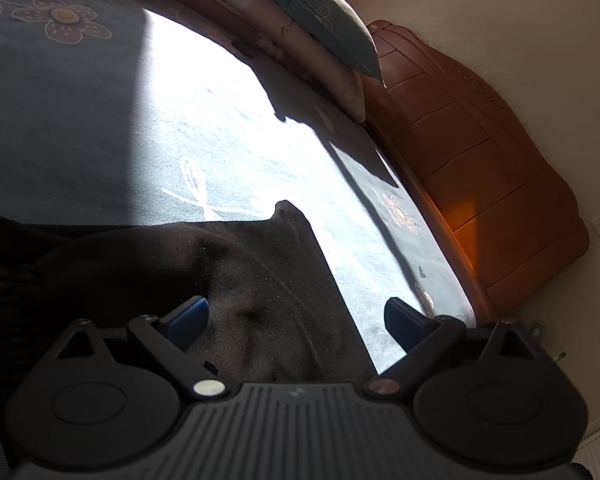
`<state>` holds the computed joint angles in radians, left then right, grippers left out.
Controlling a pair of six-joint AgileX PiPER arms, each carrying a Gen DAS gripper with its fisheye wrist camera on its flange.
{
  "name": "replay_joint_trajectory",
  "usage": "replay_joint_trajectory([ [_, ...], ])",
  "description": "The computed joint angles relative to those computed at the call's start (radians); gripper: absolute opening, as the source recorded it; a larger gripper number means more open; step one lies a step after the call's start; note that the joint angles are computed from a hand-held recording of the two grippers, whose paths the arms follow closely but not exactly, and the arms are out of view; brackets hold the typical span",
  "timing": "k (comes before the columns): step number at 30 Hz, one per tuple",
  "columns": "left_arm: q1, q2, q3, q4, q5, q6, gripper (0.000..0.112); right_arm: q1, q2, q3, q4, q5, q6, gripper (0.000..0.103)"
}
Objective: Fold clothes
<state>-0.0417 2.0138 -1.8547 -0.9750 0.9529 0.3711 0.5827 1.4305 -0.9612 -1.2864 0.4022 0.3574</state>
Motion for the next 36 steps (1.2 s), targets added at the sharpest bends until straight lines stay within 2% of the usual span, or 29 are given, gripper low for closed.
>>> replay_joint_trajectory([
  [4, -0.002, 0.001, -0.003, 0.006, 0.003, -0.006, 0.094, -0.006, 0.000, -0.019, 0.047, 0.006, -0.039, 0.092],
  [16, 0.000, 0.005, -0.013, 0.007, 0.012, -0.015, 0.094, 0.002, -0.011, -0.019, 0.021, 0.053, 0.017, 0.094],
  [19, 0.001, 0.005, -0.014, 0.006, 0.014, -0.015, 0.094, 0.000, -0.008, -0.035, 0.077, 0.058, -0.013, 0.094],
  [27, 0.004, 0.005, -0.014, 0.004, 0.020, -0.015, 0.094, -0.016, 0.017, -0.038, 0.143, 0.011, -0.086, 0.095],
  [32, 0.011, 0.003, -0.013, 0.001, 0.026, -0.016, 0.094, 0.028, 0.015, -0.021, 0.141, -0.014, -0.095, 0.095],
  [36, 0.042, 0.004, -0.022, -0.033, 0.065, -0.009, 0.094, 0.057, 0.006, -0.025, 0.183, -0.059, -0.141, 0.095],
])
